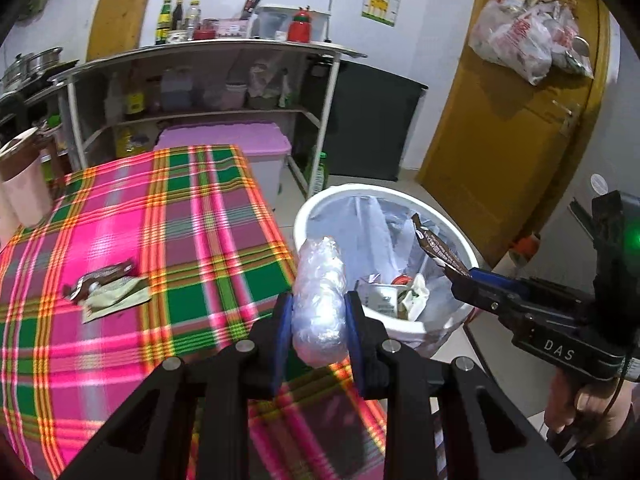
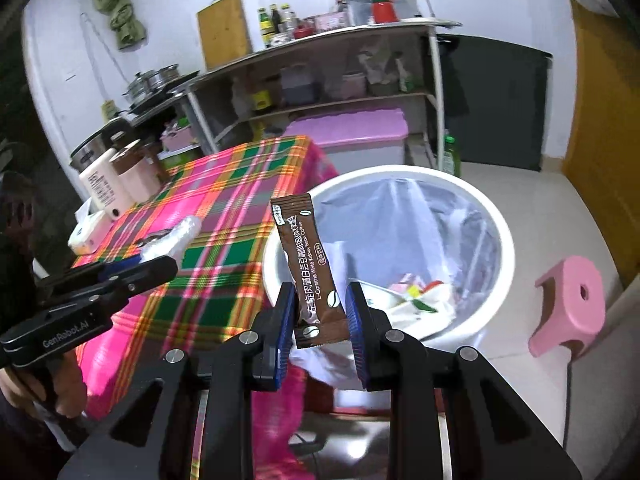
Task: Collect trash
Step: 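Open both tools to drop the wrappers into the bin, then move both tools back from the bin to the table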
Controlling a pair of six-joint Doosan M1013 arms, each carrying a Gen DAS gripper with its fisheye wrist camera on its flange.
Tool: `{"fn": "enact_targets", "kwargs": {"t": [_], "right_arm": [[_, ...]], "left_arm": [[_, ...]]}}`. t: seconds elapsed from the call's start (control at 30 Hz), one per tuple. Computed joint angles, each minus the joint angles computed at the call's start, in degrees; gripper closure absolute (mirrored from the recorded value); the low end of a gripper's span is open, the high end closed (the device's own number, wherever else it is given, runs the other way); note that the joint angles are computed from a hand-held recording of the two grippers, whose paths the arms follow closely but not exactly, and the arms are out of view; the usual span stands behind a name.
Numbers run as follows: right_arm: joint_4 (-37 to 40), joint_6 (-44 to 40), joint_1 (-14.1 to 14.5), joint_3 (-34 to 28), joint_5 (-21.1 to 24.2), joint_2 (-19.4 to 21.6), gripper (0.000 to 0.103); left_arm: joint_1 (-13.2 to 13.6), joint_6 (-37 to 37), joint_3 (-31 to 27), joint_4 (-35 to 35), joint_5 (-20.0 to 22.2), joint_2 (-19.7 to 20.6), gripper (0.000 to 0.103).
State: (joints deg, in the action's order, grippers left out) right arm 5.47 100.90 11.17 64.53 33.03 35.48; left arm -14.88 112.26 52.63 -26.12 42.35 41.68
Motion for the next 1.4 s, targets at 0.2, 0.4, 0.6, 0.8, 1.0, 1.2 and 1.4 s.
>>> {"fn": "enact_targets", "kwargs": {"t": [0.2,0.4,0.6,0.8,1.0,1.2,1.4], "right_arm": [[-1.9,3.0,-0.9,-0.7,1.8,0.8,0.076],[-2.7,4.4,-1.7,-1.8,3.5,1.7,0.076],[-2.5,4.9,-2.2,-3.1,5.3,2.6,0.076],[-2.8,5.1,-2.2,-2.8,4.9,2.5,0.074],[-3.2,6.5,-2.0,-1.1,3.0,1.3,0.073],[-1.1,3.9,-1.2,0.0,1.0,0.2,0.072],[4.2,-2.2,-0.1,-0.3,0.4,0.3,0.065]], "left_arm": [[-0.9,0.4,-4.9,0.0,3.7,2.9,0.076],[-1.7,0.4,-9.2,0.2,6.7,5.5,0.075],[-2.1,-0.2,-13.1,0.3,9.9,7.7,0.072],[-1.7,0.8,-12.7,-1.8,9.5,7.4,0.059],[-0.7,0.2,-10.9,-3.4,8.1,6.2,0.059],[0.2,-0.8,-7.4,-3.3,5.5,4.2,0.059],[1.1,-0.6,-2.8,-2.9,2.3,1.7,0.059]]}}
